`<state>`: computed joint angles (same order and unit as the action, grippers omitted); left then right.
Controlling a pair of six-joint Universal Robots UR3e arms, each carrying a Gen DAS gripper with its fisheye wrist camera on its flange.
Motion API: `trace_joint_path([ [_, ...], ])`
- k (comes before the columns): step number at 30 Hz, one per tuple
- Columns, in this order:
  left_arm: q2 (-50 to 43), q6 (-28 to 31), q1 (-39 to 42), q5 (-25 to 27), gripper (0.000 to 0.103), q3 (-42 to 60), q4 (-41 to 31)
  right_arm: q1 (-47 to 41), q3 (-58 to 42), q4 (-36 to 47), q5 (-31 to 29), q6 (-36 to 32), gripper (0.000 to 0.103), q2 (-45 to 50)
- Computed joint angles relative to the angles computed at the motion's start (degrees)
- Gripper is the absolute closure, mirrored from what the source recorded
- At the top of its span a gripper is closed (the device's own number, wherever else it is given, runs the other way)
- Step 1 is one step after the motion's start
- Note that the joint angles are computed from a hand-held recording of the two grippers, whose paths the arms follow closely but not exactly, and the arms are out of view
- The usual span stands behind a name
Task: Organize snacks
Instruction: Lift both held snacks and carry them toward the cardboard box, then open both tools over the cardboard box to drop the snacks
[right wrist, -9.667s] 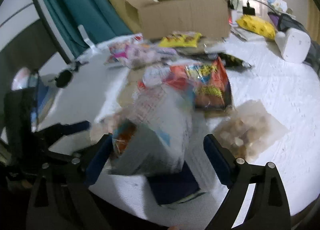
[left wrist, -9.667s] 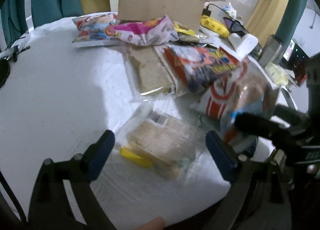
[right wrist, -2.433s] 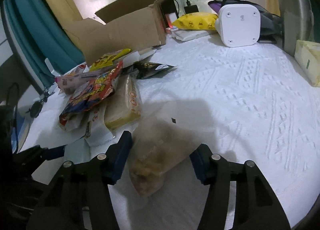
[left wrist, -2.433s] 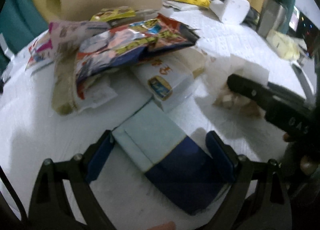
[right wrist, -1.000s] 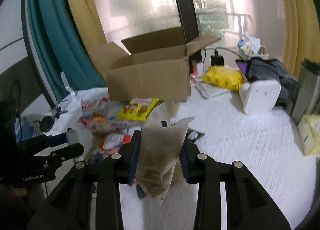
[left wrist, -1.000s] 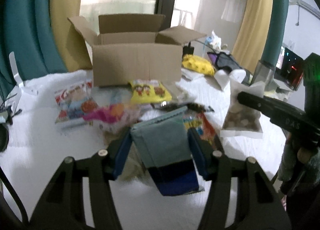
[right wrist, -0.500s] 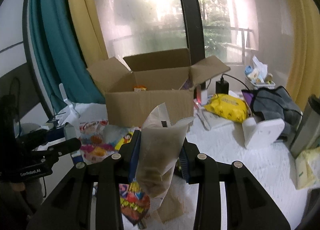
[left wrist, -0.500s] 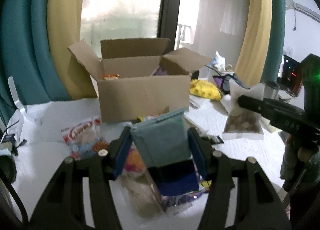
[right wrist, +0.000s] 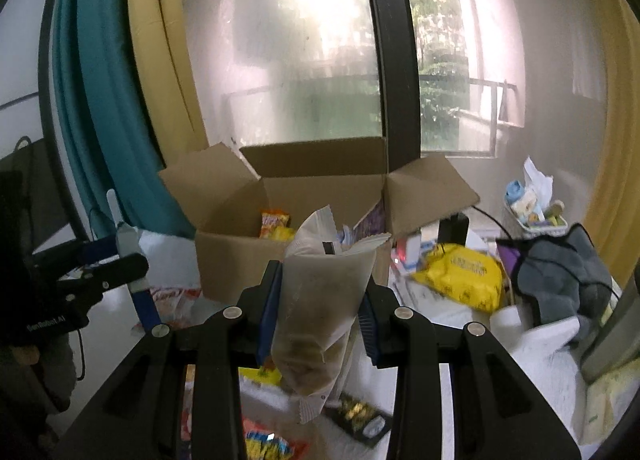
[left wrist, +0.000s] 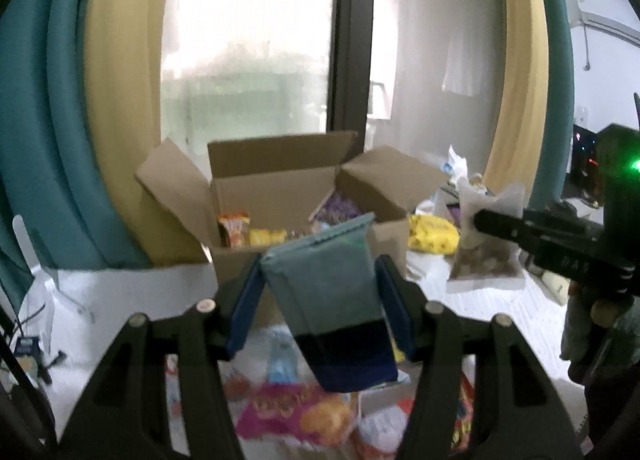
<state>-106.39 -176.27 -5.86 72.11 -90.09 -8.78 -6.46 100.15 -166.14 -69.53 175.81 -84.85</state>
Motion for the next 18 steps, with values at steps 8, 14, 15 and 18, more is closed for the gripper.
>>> trace_joint_path([
  [8,-9.26,1.78,-0.74,1.59,0.045,14.85,-2.01,0.71,-12.30,1.87,-0.36,0.72,0.066,10.33],
  [14,-18.09,0.63,-0.49,1.85,0.045,28.94,-4.78,1.51,-25.14,4.11,-1.27,1.45,0.065,18.78],
  [15,-19.78,0.66,-0.51,1.76,0.045,31.64,-5.68,1.85,-28.33,4.92,-1.71,1.24,0.065,20.72],
  [18,-25.09,0.63,-0.78,2.63,0.045,40.20,-8.21,2.44,-36.83,7.22,-2.61,1.07,0.065,26.07],
])
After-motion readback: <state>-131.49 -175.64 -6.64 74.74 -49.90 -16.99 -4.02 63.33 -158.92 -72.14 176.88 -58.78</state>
